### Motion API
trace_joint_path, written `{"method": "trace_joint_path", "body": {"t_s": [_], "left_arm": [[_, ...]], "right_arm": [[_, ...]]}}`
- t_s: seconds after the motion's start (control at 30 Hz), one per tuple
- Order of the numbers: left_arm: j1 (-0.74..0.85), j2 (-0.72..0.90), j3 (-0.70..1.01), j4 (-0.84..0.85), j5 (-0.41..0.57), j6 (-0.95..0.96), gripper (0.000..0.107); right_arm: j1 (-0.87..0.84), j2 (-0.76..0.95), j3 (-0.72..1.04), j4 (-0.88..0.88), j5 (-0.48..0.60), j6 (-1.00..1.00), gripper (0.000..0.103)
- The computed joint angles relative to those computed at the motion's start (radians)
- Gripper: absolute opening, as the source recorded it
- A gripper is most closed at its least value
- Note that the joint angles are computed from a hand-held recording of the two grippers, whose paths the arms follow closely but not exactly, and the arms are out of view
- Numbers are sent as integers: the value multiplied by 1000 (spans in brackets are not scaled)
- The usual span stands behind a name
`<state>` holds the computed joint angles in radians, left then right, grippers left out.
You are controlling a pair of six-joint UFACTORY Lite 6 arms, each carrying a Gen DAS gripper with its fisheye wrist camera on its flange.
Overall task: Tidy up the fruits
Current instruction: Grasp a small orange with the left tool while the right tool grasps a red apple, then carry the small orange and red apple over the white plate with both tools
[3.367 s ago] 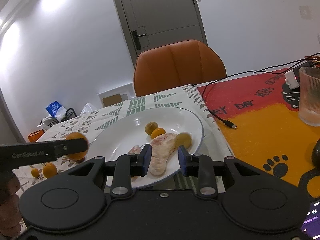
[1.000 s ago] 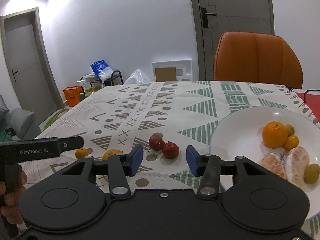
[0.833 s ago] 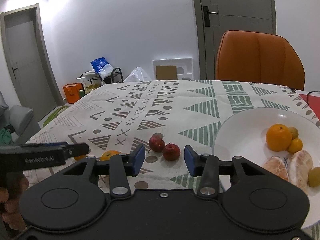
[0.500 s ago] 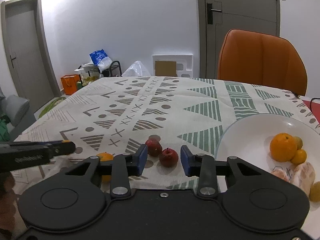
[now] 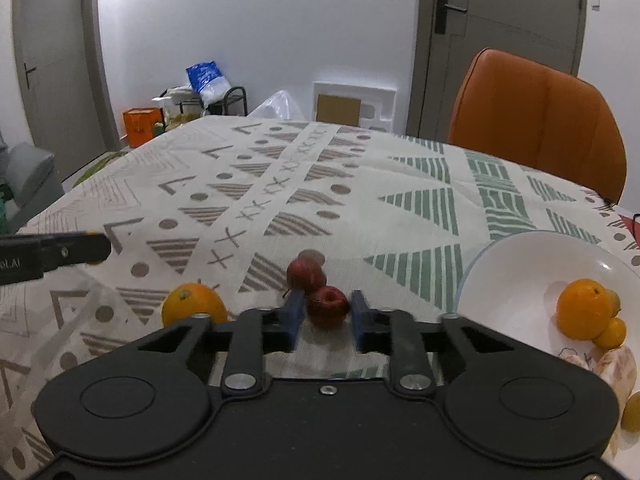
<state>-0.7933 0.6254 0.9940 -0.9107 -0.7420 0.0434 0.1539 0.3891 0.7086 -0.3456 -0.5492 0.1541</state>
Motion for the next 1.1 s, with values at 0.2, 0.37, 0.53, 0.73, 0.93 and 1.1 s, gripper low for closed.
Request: {"method": "trace_joint_path", "body": {"t_s": [0.2, 0.37, 0.53, 0.73, 0.93, 1.1], "left_arm": [[-38, -33, -11, -43, -18, 39, 22], [-79, -32, 16, -77, -24, 81, 22], [-117, -9, 71, -106, -19, 129, 22], [-157, 24, 142, -142, -7, 193, 22], [-181, 61, 213, -176, 7, 254, 22], [-198, 95, 268, -204, 20, 297, 22]], "right_arm": [[-39, -130, -119, -55, -54, 55, 21], [-120, -264, -228, -162, -90, 149, 21], [-215, -362, -307, -262, -119, 216, 21], [-322, -411, -356, -354, -158, 267, 21], [-411, -403, -376, -408, -198, 281, 22], [-495, -400, -397, -464, -233, 293, 22]]}}
